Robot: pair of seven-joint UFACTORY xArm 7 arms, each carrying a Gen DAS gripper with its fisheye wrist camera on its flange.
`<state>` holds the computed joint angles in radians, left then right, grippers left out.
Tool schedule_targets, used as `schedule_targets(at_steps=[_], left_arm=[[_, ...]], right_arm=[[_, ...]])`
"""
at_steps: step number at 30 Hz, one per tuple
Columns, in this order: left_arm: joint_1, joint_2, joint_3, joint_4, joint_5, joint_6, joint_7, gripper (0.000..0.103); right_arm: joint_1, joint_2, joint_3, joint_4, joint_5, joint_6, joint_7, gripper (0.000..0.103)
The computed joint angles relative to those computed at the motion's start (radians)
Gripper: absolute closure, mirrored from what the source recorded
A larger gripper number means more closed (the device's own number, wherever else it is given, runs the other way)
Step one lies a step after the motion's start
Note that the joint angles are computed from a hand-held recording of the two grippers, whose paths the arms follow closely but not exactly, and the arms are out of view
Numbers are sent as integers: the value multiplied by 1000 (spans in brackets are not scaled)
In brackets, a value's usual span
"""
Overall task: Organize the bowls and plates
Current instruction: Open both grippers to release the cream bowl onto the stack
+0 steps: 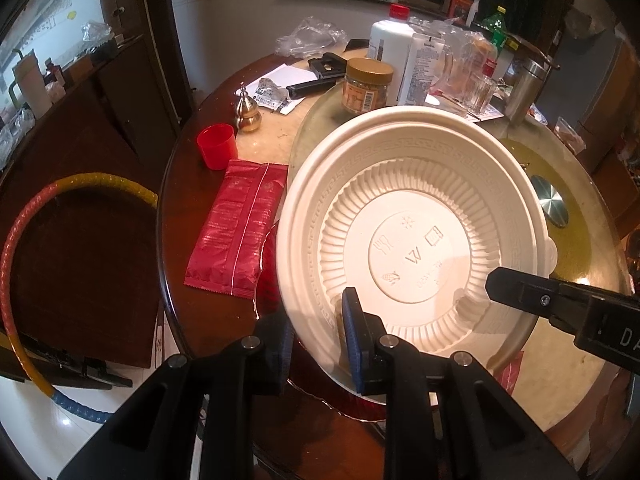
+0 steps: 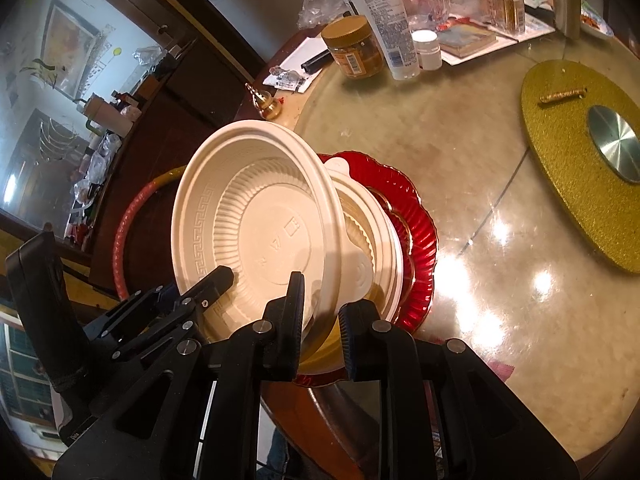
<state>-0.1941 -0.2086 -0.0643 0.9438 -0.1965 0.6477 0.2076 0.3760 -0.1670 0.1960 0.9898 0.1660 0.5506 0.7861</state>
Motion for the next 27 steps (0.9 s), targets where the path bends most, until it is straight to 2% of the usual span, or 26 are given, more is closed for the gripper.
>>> schedule_targets(at_steps=[4,16,19,21,22,23,25,27], left_arm=[[-2,4,5,9,-18,19,9,77],[1,-4,2,2,-22,-11,-15,75],[-5,-14,8,-13,-41,-33,-7,57],[-9,-28,13,-30,-62,-56,3,54],[-9,-35,13,-37,-63,-67,1,54],[-10,-41,14,-43,-67,-80,0,54],[-15,-62,17,-65,-84,-115,-1,50],[-12,-96,8,-103,-70,-173,-29,40]], right_arm=[[3,-11,-4,-7,20,-6,-11,71],[-7,-41,7,-16,-26,-13,32,71],[-9,-42,8,-18,-33,-6,41,71],[-18,-42,16,-11,-66,11,65,63],[-20,-41,21,-5,-85,21,73,53],[-21,-39,24,4,-102,33,76,48],[-25,-29,42,37,-168,73,91,48],[-35,-24,66,67,-270,127,132,41]])
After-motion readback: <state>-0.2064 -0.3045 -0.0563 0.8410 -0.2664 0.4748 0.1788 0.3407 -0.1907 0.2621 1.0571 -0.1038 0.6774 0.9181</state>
